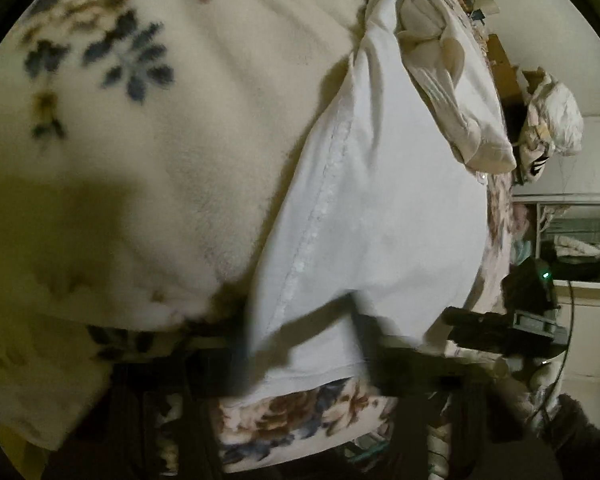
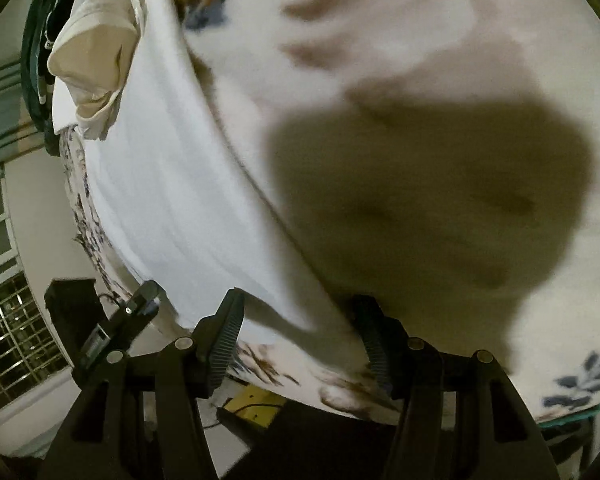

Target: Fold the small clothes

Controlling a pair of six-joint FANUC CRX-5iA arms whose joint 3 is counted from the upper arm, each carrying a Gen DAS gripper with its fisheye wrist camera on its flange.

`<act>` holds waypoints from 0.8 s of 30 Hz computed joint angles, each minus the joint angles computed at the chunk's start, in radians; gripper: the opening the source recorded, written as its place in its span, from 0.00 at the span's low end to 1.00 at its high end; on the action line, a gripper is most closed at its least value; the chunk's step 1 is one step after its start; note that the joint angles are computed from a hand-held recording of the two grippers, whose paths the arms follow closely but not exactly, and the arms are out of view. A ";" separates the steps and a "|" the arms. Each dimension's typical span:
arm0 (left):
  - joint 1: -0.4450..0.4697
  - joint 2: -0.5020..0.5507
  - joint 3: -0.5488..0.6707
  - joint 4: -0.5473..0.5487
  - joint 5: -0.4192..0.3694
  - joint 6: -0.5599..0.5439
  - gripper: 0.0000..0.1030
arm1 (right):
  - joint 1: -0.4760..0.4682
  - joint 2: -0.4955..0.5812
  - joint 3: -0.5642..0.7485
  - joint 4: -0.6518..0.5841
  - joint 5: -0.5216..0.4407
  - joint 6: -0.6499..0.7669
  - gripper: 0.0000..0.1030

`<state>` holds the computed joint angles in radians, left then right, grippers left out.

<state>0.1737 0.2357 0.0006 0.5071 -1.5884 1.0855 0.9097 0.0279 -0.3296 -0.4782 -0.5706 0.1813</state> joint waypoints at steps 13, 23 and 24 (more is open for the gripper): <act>0.048 -0.014 0.034 0.223 -0.076 0.168 0.02 | 0.041 -0.126 -0.040 0.124 0.148 -0.144 0.03; -0.098 0.250 0.394 0.422 0.101 0.274 0.02 | -0.222 -0.100 0.122 0.078 0.089 0.048 0.03; -0.112 0.296 0.451 0.437 0.106 0.283 0.02 | -0.269 -0.075 0.157 0.041 0.077 0.093 0.03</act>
